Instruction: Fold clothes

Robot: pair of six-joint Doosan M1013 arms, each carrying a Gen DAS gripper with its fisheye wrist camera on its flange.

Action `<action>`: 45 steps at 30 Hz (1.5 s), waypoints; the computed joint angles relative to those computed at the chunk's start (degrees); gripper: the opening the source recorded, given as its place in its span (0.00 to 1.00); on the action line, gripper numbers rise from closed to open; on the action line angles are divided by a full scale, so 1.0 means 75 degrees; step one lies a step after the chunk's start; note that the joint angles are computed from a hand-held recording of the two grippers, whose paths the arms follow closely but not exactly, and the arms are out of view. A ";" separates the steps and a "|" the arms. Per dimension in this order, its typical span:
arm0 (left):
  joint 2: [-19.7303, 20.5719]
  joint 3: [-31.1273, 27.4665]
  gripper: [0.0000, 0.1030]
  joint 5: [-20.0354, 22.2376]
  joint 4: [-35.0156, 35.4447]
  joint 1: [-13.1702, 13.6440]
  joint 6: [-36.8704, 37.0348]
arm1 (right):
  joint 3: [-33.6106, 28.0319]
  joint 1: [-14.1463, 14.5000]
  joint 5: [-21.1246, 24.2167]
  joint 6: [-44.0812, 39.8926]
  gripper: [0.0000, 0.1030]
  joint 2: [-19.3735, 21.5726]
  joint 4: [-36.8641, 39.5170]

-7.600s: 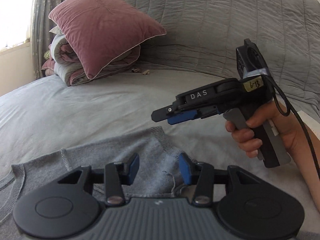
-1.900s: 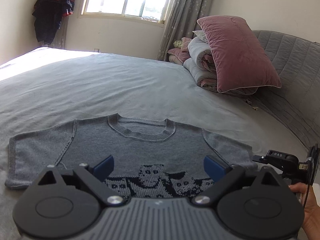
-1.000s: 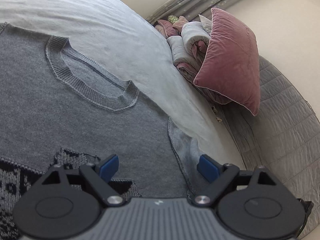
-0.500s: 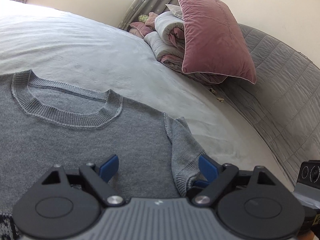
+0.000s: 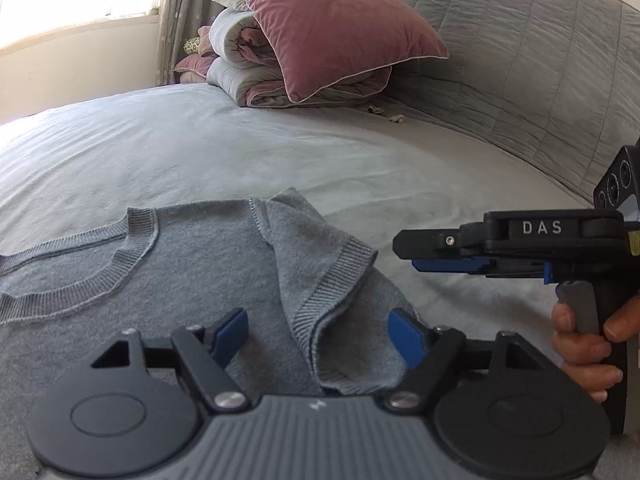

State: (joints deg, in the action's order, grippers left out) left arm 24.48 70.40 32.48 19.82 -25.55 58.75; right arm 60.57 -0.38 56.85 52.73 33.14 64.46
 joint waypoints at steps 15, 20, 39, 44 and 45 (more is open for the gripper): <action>-0.0127 0.0616 0.26 -0.1300 0.0949 0.0389 -0.5158 | 0.0045 0.0028 0.0182 -0.0089 0.48 -0.0071 -0.0262; -0.0083 0.0559 0.02 -0.1225 0.0557 0.0423 -0.5088 | 0.0073 0.0077 0.0266 -0.0091 0.48 -0.0158 -0.0475; -0.0231 0.0326 0.02 -0.0661 0.1110 0.0727 -0.5050 | 0.0202 0.0717 0.1117 -0.1806 0.46 -0.1114 -0.3659; -0.0296 0.0467 0.03 -0.0649 0.1470 0.0752 -0.5400 | 0.0308 0.0733 0.1203 -0.1911 0.46 -0.1160 -0.3604; -0.0279 0.0442 0.03 -0.0522 0.1506 0.0747 -0.5366 | 0.0300 0.0733 0.1188 -0.1960 0.46 -0.1144 -0.3542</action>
State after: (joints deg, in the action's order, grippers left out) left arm 22.39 73.72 28.56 31.11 -19.95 18.51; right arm 62.82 5.12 65.76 38.03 24.56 37.90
